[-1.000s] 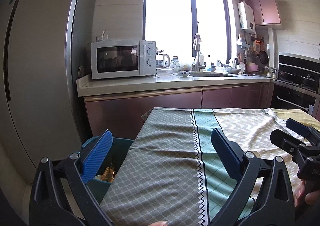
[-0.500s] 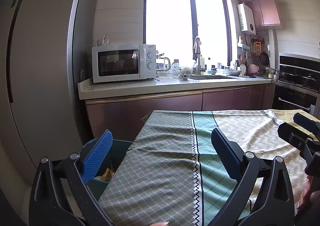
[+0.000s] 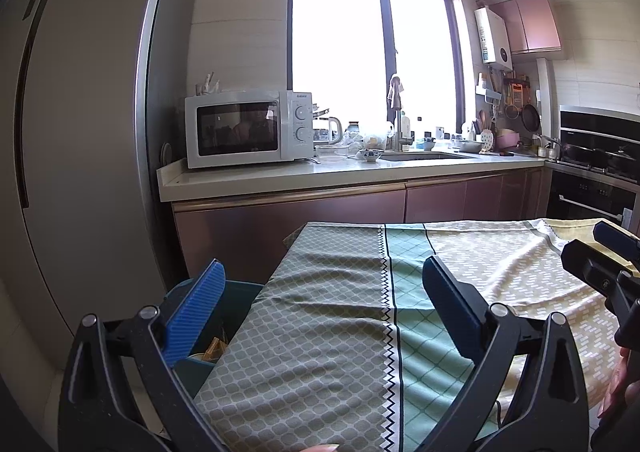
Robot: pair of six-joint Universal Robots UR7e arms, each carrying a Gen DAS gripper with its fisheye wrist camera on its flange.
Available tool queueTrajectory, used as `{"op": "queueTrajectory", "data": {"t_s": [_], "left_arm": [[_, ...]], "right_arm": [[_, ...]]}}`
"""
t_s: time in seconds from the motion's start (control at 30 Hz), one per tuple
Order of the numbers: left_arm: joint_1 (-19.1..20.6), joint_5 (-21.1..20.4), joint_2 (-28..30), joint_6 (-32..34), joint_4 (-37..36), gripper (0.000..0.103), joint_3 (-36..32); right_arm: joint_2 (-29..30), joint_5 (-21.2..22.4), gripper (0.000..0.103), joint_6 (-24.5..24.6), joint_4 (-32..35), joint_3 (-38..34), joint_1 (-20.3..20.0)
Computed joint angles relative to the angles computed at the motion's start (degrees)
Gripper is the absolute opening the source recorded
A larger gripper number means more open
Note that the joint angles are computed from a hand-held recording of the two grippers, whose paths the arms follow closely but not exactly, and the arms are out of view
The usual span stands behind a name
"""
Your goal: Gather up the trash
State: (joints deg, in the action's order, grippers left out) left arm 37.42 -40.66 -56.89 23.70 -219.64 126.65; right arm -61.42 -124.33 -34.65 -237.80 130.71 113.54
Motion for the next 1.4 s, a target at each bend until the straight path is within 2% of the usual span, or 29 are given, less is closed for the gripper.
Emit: {"op": "queueTrajectory", "data": {"t_s": [0.67, 1.4], "left_arm": [[0.2, 0.1, 0.4, 0.4, -1.3, 0.097, 0.0], [0.2, 0.0, 0.5, 0.3, -1.3, 0.097, 0.1]], "right_arm": [[1.1, -3.2, 0.096, -1.6, -3.1, -0.8, 1.3], [1.2, -3.7, 0.096, -1.6, -3.2, -1.2, 1.2]]}}
